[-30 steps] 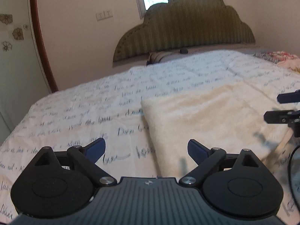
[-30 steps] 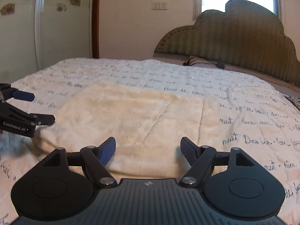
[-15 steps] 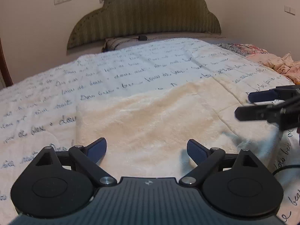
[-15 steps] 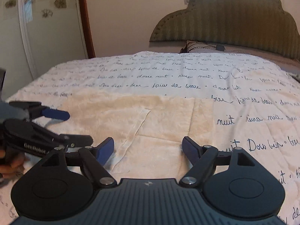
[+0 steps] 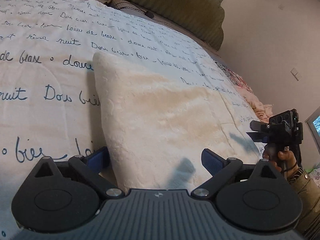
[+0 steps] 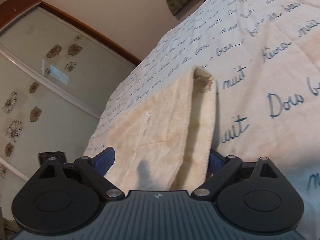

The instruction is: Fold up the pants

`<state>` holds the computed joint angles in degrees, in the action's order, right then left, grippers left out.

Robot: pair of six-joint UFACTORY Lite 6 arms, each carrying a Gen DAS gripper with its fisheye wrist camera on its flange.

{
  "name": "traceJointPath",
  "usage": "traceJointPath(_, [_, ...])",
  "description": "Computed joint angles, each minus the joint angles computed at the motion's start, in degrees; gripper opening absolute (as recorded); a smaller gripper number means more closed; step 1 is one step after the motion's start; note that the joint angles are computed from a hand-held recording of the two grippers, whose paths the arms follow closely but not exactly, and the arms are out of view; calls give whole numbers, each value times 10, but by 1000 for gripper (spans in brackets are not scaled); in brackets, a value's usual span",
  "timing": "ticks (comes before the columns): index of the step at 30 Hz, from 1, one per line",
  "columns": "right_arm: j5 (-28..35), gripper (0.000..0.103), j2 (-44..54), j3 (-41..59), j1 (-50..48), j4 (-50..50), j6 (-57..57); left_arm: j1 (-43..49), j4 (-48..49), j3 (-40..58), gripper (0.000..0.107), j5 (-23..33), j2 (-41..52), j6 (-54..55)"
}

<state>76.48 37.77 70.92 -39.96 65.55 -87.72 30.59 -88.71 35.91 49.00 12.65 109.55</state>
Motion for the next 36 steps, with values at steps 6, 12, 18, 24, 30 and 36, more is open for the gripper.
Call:
traceJointPath(6, [-49, 86, -17, -11, 59, 36, 7, -56, -119, -21, 92, -31, -7, 72])
traceJointPath(12, [-97, 25, -59, -86, 35, 75, -27, -73, -185, -54, 29, -76, -60, 113])
traceJointPath(18, [-103, 19, -227, -208, 54, 127, -55, -43, -183, -116, 12, -59, -165, 134])
traceJointPath(24, [-101, 19, -342, -238, 120, 163, -41, 43, -123, -120, 11, -38, -258, 106])
traceJointPath(30, [-153, 19, -264, -163, 252, 255, -48, 102, -83, -7, 12, -66, -207, 87])
traceJointPath(36, [-243, 19, -97, -30, 368, 320, -39, 68, -156, 94, 12, -157, -62, 169])
